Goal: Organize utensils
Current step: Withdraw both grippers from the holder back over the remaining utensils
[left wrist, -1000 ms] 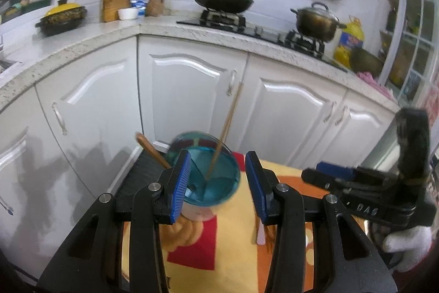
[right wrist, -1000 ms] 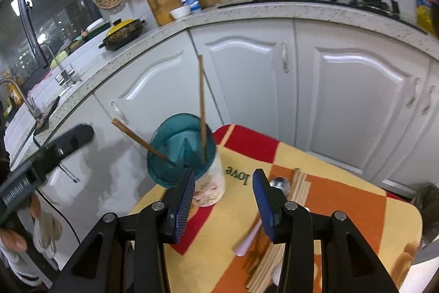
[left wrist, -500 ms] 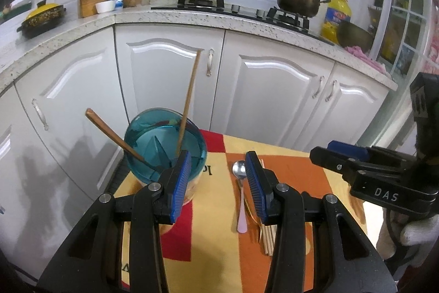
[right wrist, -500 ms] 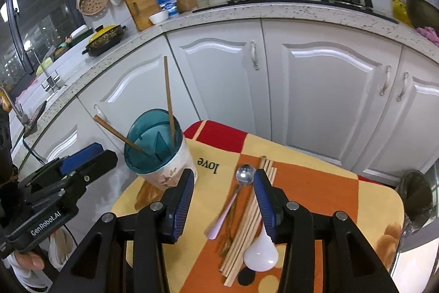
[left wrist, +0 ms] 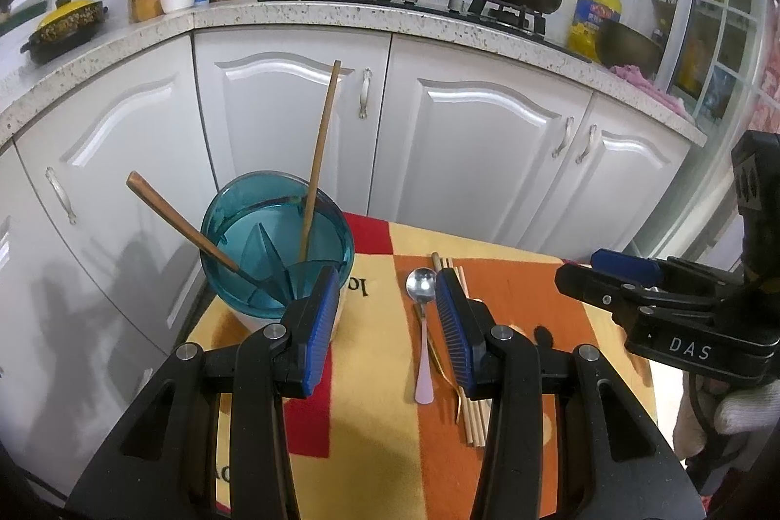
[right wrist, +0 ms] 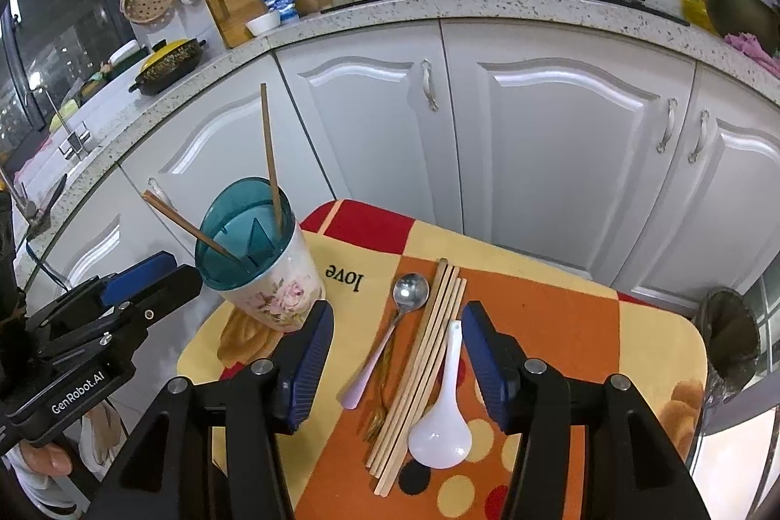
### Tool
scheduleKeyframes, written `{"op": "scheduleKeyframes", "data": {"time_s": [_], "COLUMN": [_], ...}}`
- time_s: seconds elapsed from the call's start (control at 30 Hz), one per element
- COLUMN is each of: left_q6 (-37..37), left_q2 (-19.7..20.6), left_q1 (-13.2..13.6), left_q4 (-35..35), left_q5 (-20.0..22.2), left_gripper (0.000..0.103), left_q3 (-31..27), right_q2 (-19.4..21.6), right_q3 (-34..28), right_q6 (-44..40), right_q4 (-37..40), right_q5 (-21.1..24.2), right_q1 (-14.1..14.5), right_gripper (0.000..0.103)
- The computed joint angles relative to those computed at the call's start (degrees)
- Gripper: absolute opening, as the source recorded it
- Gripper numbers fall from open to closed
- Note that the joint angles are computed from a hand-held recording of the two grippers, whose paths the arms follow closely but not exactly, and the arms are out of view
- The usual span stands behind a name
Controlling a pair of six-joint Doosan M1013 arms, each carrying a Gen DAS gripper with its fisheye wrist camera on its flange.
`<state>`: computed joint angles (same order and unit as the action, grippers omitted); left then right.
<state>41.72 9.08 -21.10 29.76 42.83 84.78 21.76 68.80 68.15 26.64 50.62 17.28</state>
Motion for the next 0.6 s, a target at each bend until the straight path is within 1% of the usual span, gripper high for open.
{"op": "scheduleKeyframes", "data": {"time_s": [0.4,0.47,0.53,0.6], "left_q6": [2.28,2.86,3.34,4.15], "left_q2": [0.7,0.76,0.78,0.9], "left_q1": [0.6,0.85,1.11,1.41], "left_q4": [-3.19,-4.15,-4.97,-6.13], "left_q5": [0.4,0.39,0.38,0.44], "left_gripper": [0.04,0.04,0.04,0.04], "left_q3": [0.04,0.18,0.52,0.81], "right_q2": [0.84,0.99,1.29,1.82], "right_q3": [0.04,0.22,0.61,0.77], "right_q6": [1.04,1.51,2.37,3.63], "right_q4": [-1.4,-1.72,-2.58,-3.87], "right_q5": [1.62,1.88,2.3,3.07], "right_q1": [-0.2,-0.38,-0.62,-0.8], "right_gripper": [0.054,0.055,0.058,0.058]}}
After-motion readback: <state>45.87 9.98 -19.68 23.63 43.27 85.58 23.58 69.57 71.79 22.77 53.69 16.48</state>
